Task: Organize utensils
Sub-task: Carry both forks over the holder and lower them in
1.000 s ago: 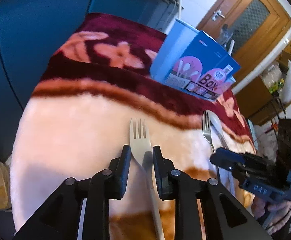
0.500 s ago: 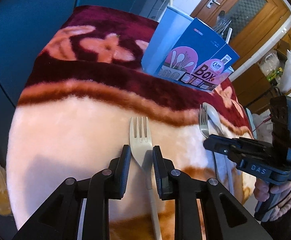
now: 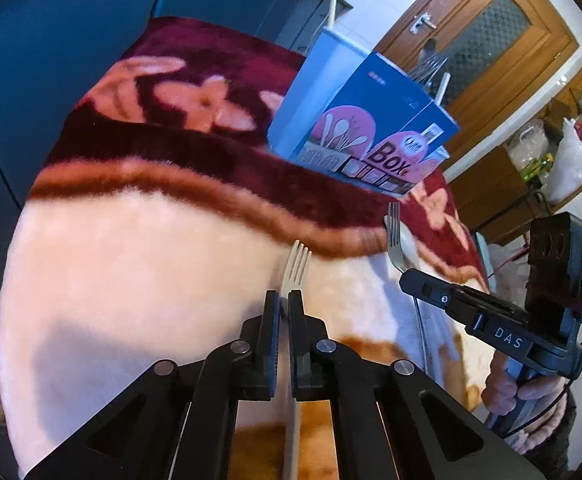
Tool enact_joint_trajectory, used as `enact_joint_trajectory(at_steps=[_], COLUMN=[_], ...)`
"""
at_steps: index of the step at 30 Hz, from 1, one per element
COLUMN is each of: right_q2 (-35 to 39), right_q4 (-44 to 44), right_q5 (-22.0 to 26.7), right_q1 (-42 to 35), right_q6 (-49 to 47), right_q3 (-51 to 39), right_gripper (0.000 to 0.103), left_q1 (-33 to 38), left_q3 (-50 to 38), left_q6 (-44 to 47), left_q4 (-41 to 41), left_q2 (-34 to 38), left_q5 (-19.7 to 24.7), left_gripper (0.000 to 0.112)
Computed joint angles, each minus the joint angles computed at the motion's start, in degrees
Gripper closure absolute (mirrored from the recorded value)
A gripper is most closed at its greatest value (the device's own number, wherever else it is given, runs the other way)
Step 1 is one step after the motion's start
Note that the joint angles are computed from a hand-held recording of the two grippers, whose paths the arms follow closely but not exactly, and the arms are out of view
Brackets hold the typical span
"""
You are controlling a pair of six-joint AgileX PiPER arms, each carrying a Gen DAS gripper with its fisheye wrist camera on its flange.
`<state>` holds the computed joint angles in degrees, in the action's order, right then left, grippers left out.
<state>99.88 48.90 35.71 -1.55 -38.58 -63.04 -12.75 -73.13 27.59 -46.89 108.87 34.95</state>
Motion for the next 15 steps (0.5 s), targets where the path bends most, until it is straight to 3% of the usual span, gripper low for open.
enact_joint_trajectory(at_steps=[6, 11, 15], right_q2=[-3.9, -8.8, -12.3], right_q4=[10.9, 24.4, 37.0], right_q5=[-0.3, -3.6, -4.8], right_q1=[-3.0, -3.7, -3.5], right_q6=[-10.7, -25.0, -37.6], right_q3=[4.7, 10.4, 14.6], right_gripper=[0.098, 0.098, 0.098], left_q1=[-1.6, -3.3, -4.3], left_q3=[2.9, 7.7, 10.8], left_q6=[1.1, 5.6, 13.1], left_q4=[-0.4, -4.3, -12.3], left_q2=[-3.1, -8.2, -11.6], left_q5=[-3.0, -10.4, -16.5], left_gripper=[0.109, 0.11, 0.11])
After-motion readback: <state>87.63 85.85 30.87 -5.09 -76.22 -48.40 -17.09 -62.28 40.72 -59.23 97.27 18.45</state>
